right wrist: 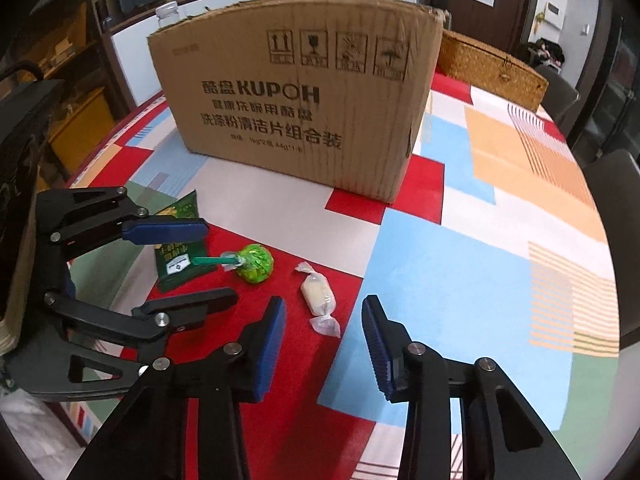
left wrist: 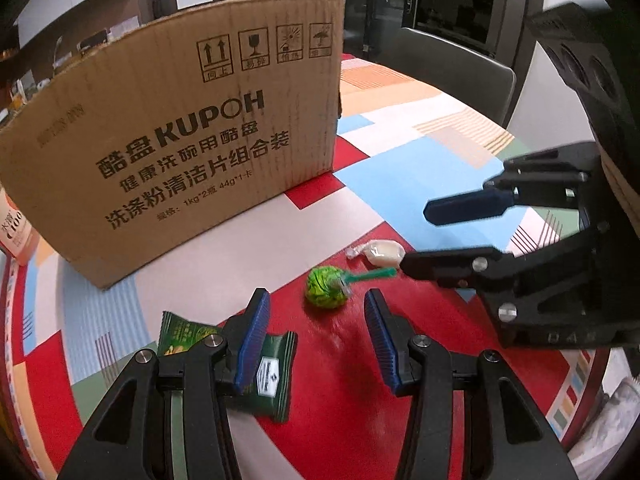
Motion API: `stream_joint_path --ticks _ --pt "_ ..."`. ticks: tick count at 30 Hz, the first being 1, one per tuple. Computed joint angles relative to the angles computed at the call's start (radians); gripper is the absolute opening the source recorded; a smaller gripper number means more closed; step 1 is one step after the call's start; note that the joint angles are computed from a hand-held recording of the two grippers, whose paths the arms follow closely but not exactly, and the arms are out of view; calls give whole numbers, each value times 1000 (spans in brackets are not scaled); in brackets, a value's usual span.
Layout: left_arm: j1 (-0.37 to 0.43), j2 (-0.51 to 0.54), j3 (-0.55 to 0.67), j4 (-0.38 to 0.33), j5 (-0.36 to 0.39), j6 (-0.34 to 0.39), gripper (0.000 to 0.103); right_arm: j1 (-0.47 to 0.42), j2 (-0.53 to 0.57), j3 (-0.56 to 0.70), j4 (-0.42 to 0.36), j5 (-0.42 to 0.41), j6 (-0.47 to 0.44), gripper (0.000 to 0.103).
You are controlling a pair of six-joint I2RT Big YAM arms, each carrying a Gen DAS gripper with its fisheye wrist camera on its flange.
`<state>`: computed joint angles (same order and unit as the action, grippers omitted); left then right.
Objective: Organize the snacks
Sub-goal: 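Grasp the green lollipop with left tool while right tool grasps the white wrapped sweet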
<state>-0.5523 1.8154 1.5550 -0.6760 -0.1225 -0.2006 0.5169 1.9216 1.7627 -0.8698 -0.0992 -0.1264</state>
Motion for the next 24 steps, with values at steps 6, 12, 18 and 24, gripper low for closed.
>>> stream_joint_path --ticks 6,12,18,24 --pt "10 30 34 -17 5 -9 45 -3 27 24 -17 -21 4 37" --pt "18 49 52 -17 36 -36 39 -10 52 45 -29 -31 17 33" --pt "17 61 69 -27 56 -54 28 -12 66 58 -36 -43 39 27" --pt "22 51 60 -30 69 -92 27 -13 71 60 -35 -49 60 20"
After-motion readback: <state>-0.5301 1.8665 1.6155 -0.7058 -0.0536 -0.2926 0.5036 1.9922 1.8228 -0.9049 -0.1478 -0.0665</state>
